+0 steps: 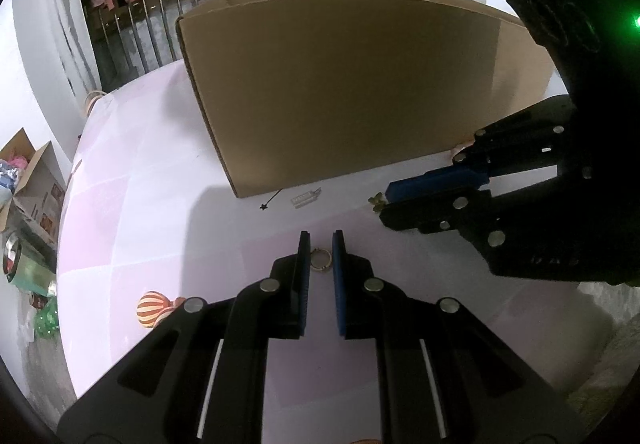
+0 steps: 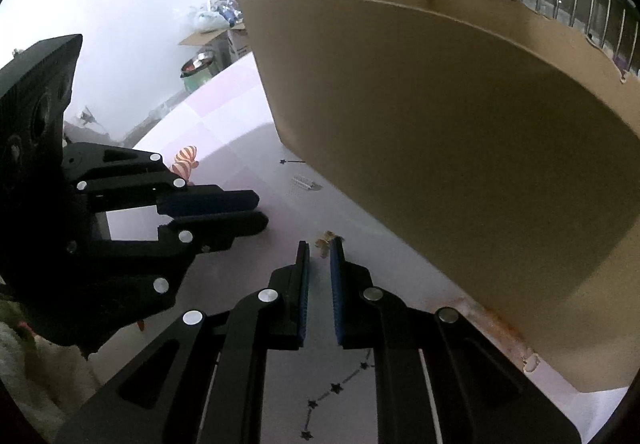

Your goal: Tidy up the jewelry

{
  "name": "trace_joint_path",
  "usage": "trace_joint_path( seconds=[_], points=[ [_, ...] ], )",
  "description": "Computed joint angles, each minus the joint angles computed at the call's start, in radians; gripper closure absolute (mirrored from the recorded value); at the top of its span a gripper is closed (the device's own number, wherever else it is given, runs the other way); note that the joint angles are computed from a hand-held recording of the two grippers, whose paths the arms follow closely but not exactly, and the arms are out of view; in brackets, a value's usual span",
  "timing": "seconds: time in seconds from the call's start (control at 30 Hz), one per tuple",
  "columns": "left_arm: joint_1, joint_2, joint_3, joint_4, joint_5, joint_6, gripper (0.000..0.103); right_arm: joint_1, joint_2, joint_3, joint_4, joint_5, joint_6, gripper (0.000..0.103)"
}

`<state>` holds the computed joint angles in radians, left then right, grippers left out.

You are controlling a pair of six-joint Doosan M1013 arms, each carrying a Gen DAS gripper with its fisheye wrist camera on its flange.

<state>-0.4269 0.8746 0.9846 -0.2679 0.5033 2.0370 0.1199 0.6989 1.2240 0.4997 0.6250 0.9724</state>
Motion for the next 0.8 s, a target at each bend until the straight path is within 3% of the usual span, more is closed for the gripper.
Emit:
trace_joint_path(
  seconds=[0.57, 0.67, 0.8],
  points=[
    [-0.003, -0.007, 0.017, -0.001, -0.014, -0.012, 0.093, 0.020, 0.013, -0.029, -0.123, -0.032, 0.118, 0.091],
    [-0.002, -0.007, 0.016, -0.002, -0.012, -0.011, 0.093, 0.021, 0.014, -0.029, -0.118, -0.036, 0.118, 0.085],
    [-0.002, -0.006, 0.014, -0.003, -0.011, -0.010, 0.093, 0.027, 0.015, -0.027, -0.145, -0.055, 0.129, 0.085]
  ],
)
